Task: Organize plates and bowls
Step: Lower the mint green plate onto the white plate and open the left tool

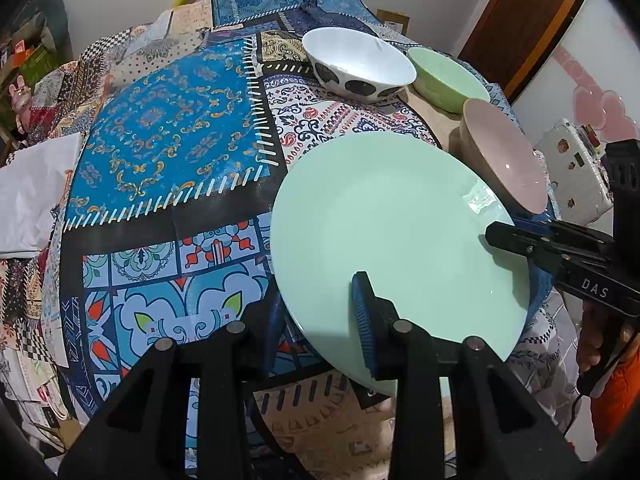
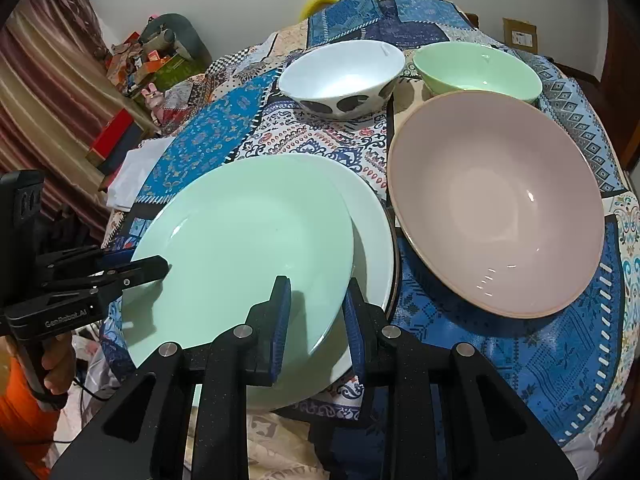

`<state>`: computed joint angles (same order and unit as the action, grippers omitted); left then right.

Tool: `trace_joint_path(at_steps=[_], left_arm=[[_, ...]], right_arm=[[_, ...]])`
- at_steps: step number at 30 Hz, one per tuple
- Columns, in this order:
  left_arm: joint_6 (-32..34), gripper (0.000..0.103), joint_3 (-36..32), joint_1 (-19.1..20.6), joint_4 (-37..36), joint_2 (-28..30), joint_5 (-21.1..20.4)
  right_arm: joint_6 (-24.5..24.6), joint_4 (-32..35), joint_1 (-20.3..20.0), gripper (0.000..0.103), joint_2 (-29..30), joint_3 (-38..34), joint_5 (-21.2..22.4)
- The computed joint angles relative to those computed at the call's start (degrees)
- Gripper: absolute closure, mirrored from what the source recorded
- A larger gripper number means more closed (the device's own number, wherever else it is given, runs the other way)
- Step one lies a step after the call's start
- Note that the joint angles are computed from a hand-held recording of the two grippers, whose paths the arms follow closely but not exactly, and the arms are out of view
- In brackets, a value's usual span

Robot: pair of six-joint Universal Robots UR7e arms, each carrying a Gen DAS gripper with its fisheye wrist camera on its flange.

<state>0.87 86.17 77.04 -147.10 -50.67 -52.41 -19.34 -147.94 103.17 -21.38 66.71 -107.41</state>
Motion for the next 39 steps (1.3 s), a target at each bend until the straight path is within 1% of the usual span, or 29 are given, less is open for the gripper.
trace_joint_path(at_steps=[5, 12, 15, 20, 28, 32, 35, 37, 39], left_arm=[[-0.7, 0.069, -1.2, 0.3, 1.4, 0.8, 0.1], [-0.8, 0.069, -1.9, 0.3, 2.1, 1.5, 1.4], [-2.3, 0.069, -3.0, 0.8, 4.0, 2.1, 0.8], [-2.7, 0.069, -3.2, 1.0, 4.0, 2.4, 0.4], [-1.5, 0.069, -3.1, 0.5, 4.3, 2.7, 2.1], [-0.4, 0.068, -2.3, 0.0, 2.8, 2.0, 2.9], [0.5, 0.062, -1.6, -0.7, 0.9, 1.4, 4.0], [1.8, 0.061, -1.0, -1.5, -1.4, 1.1, 5.4], [2.2, 0.061, -0.8, -2.1, -2.3, 0.6, 5.8]], right_arm=[[0.4, 0.7, -0.1, 0.079, 0.4, -0.5, -0.1], [0.8, 1.2, -0.3, 0.079, 0.8, -1.1, -0.2], [0.8, 1.1, -0.3, 0.079, 0.6, -0.9, 0.0], [0.7, 1.1, -0.4, 0.077, 0.5, -0.9, 0.3], [-0.5, -0.6, 0.2, 0.076, 0.8, -0.6, -1.7], [-2.0, -3.6, 0.7, 0.076, 0.3, 0.4, -3.5], [-2.4, -4.8, 0.9, 0.076, -0.5, 1.2, -2.7], [-3.5, -6.5, 1.1, 0.076, -1.4, 2.2, -2.5], [-5.1, -9.2, 1.6, 0.075, -2.4, 3.7, -3.2]])
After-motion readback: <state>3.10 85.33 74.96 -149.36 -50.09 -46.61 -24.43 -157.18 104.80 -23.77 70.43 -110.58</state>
